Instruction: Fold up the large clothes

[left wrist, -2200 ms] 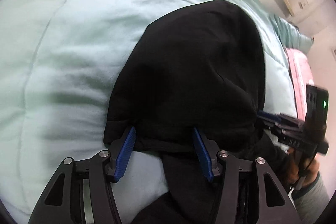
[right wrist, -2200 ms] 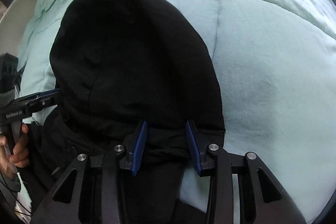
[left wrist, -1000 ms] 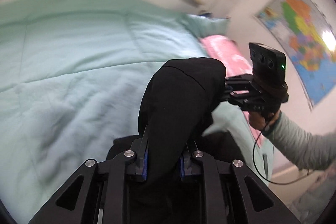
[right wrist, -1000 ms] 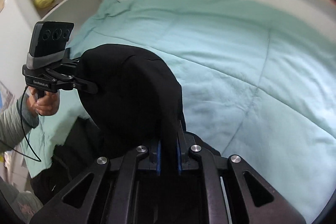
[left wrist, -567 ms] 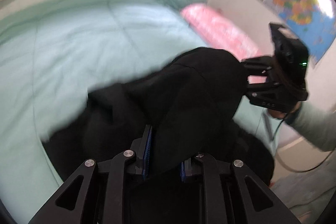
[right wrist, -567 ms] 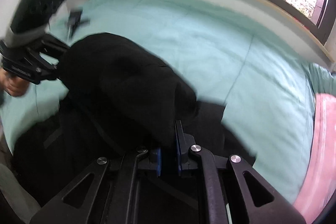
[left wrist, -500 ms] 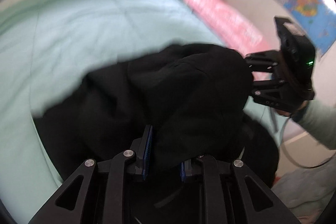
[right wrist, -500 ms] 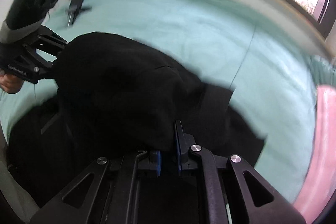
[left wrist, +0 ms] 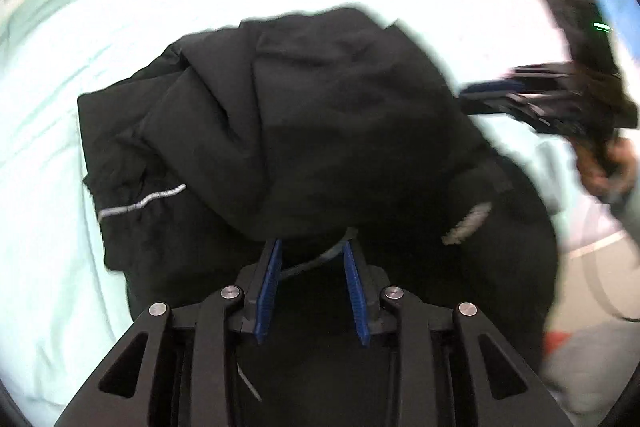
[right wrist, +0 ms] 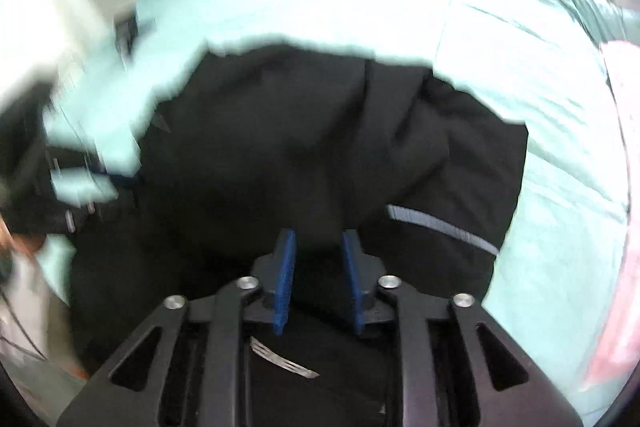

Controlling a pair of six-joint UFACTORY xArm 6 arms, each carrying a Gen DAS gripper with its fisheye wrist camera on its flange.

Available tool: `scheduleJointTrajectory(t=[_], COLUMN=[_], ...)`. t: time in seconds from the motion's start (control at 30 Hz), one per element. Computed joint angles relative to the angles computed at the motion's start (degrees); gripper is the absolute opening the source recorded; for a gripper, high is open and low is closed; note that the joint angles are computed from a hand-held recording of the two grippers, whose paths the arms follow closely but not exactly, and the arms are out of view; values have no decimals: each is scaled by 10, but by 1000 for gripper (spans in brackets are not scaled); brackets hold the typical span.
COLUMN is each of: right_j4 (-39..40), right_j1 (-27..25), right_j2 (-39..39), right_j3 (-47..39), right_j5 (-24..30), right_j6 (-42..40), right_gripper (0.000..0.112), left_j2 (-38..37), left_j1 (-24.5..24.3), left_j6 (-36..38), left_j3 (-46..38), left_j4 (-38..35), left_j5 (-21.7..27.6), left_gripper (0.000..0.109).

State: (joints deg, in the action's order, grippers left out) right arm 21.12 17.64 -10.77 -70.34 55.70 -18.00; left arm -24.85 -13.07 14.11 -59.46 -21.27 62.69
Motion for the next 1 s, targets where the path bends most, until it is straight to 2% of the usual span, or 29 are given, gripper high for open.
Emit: scheduleJointTrajectory(t=[0.03,0.07,0.1,0.13,0.2,0.23,0.3,0.37,0.47,0.53,0.6,0.67,0.77,0.87,0.93,1.0], right_j4=[22,43,51,50,19,8,-22,-84,-103,-111,-98,-59,-25,-9,-38,-54], right_j1=[-4,-3,2,9,25,32,41,55,65,66,63,55,56,59,66,72], right_j2=[8,20,39,62,119,130,162,192,174,171,156,124,30,-18,0,25], right_j3=[-18,-37,-58,-79,-127,-125,-121,-108,-40,-36,-35,-24,40,83,82,69], right_j5=[-3,-18,-34,-39,-36,-37,-21,-9,-82,-83,-75,-67,-95,-87,-66,-60], right_j6=[0,5,15,27,66,77,99,130,141,151,145,116,65,53,76,96], right_gripper=[47,54,54,54,54,54,54,54,55,55,55,55,55,55,56,55], left_j2=[-6,-8,-4,1,52,73,120,169,198,206,198,178,118,82,98,137], left_j1=[16,32,46,53,72,74,69,50,16,10,21,45,71,81,72,44], left_j6=[7,11,15,11,-4,-15,-57,-106,-121,-147,-150,-128,-76,-33,-31,-80], left_j3=[-7,-13,-20,-23,-45,-50,-53,-58,-58,-80,-85,-85,-68,-59,-69,-77], left_j4=[-32,-69,-112,-145,-214,-225,-200,-124,-31,-2,-29,-88,-162,-227,-225,-148], left_j5=[2,-8,-25,-42,-69,-75,-87,-85,-108,-89,-77,-62,-52,-32,-1,-7], left_gripper=[34,40,50,54,57,57,57,57,58,59,58,57,57,59,60,60])
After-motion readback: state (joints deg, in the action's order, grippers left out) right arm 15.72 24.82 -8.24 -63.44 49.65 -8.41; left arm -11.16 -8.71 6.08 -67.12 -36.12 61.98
